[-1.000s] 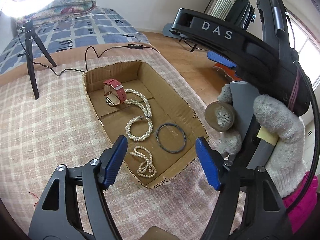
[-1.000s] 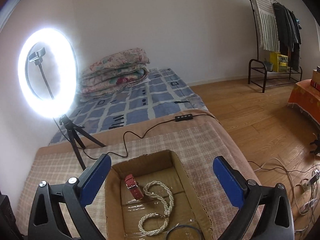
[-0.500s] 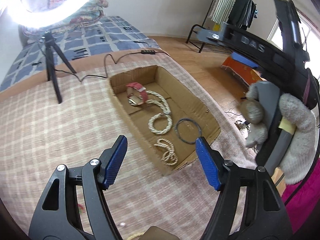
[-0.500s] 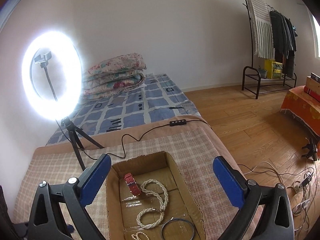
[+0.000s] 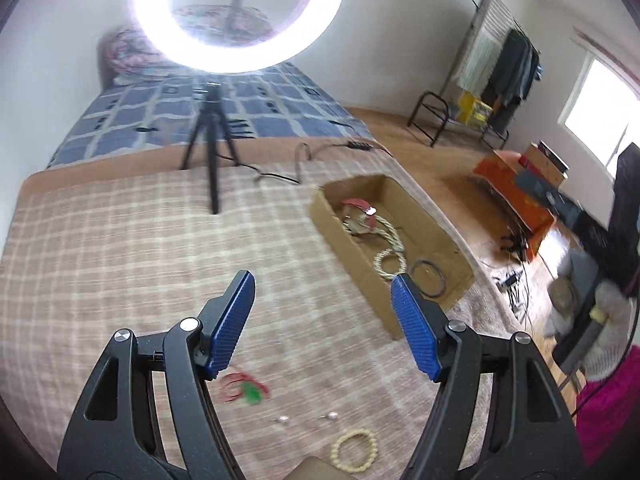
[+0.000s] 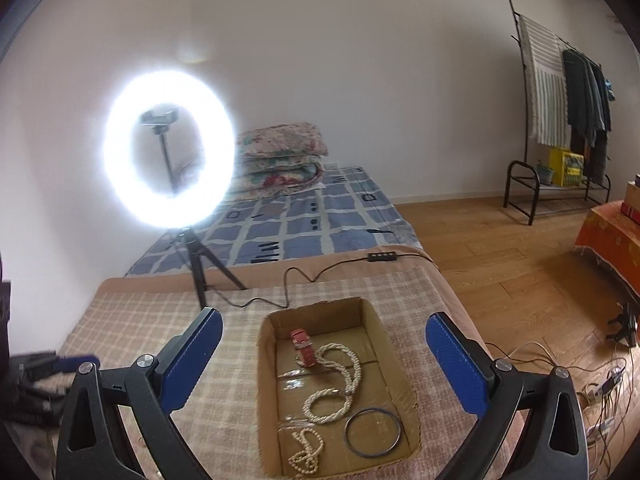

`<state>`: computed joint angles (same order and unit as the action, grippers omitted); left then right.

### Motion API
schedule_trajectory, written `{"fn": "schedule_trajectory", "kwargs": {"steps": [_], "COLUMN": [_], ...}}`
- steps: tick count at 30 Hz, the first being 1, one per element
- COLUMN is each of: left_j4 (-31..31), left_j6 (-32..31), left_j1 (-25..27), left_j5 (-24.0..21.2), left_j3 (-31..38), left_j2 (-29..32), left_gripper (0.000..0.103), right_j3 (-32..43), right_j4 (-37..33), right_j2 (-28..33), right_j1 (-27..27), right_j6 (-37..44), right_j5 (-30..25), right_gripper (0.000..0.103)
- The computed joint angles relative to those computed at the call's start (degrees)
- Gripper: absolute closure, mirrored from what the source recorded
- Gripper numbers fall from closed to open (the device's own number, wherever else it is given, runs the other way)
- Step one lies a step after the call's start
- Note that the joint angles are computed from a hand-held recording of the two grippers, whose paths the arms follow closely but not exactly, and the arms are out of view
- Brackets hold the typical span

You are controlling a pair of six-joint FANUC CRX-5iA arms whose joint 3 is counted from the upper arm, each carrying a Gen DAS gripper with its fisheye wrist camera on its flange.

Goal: Organize jewelry
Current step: 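Withdraw both tools toward the jade pendant and cream bead bracelet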

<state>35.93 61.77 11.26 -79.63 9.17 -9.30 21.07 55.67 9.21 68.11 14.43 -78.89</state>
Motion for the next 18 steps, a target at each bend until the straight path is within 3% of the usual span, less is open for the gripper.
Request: {"fn": "schedule_trajectory", "kwargs": {"steps": [10, 18], "left_j4": [2.39, -0.51], "left_j6": [-5.0, -5.58], "left_j1": [8.53, 9.29], "left_j5": [-3.05, -6.0], "left_j3": [-3.03, -6.4], "left_j2": [-2.32, -1.61], "left_gripper": [0.03, 0.03], "right_j3": [-2.01, -4.26], "right_j4": [-3.2, -10.65], "right_j2": [-0.1, 1.36], "right_j1": [6.76, 9.73], "right_j6": [4.88, 7.98], "right_j5": [3.67, 6.66], "right_gripper": [0.001, 0.014]}}
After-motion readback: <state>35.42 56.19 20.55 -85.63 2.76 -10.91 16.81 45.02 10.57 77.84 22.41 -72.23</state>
